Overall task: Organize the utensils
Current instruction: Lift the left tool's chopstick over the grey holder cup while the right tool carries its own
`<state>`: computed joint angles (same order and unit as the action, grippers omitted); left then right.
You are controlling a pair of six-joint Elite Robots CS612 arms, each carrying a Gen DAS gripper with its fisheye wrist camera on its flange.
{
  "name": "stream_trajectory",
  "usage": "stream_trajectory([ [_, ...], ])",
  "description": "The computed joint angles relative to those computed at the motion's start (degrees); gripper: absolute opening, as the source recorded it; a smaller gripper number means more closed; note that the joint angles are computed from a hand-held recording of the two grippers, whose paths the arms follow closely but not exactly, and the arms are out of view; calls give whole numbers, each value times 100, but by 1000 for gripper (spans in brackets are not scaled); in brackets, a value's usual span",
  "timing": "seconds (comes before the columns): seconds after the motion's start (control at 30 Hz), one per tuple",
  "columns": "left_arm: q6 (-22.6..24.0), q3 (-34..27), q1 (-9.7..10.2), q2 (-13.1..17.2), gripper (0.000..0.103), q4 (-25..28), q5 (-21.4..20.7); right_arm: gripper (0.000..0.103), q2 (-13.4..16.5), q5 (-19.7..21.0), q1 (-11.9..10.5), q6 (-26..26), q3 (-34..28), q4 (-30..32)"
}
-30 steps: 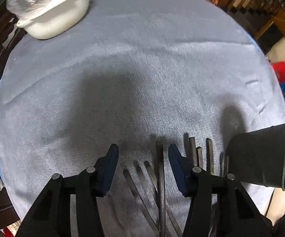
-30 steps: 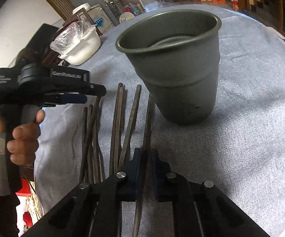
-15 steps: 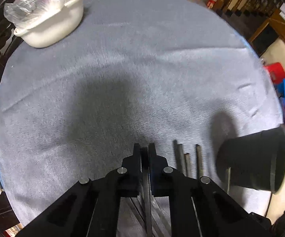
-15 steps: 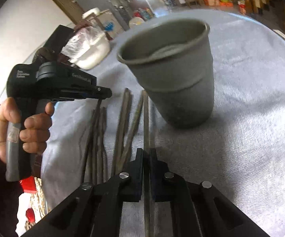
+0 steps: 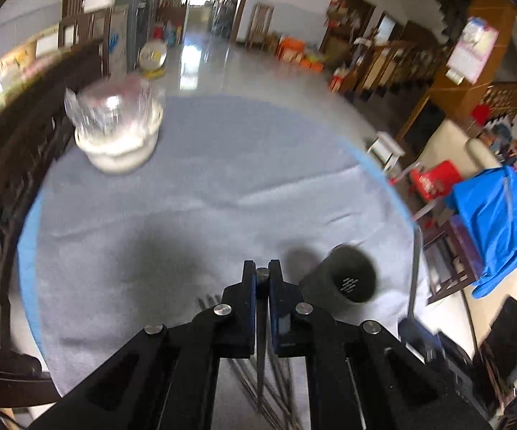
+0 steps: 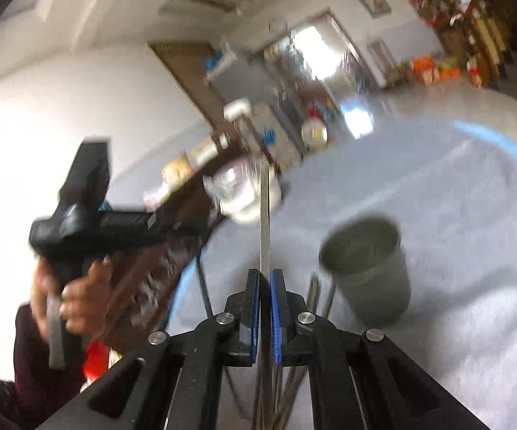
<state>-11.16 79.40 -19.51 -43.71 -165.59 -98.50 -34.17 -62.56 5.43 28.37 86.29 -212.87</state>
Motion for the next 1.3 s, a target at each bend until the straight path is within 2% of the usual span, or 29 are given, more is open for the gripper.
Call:
stream_trajectory([
  [0.13, 9, 212, -54, -227, 7, -484, -109, 7, 88, -291, -50, 544, -256, -688],
  [0.23, 93, 298, -95, -367, 7, -695, -45, 7, 127, -650, -34, 607, -479, -883],
  [0.37, 84, 252, -144, -391, 7, -948, 67, 7, 184, -1451, 63, 409, -713, -1112],
  [0.5, -137, 52, -181, -299, 7, -1096, 68, 7, 360, -2342, 199, 37, -1168, -1111],
  [0.6, -243, -13, -242, -232, 7, -1512, 180, 7, 486, -2747, 272, -93, -1478, -1004],
  [0.8, -390, -190, -384, -4, 7, -2100, 412, 7, 716, -2845, 311, -123, -1912, -559],
  [1.0, -471, -319, -474, 225, 7, -1957, 590, 7, 769, -2980, 304, -372, -1833, -523],
  [1.3, -517, -351, -472, 300, 7, -1632, 616, 7, 816, -2968, 300, -497, -1764, -386],
])
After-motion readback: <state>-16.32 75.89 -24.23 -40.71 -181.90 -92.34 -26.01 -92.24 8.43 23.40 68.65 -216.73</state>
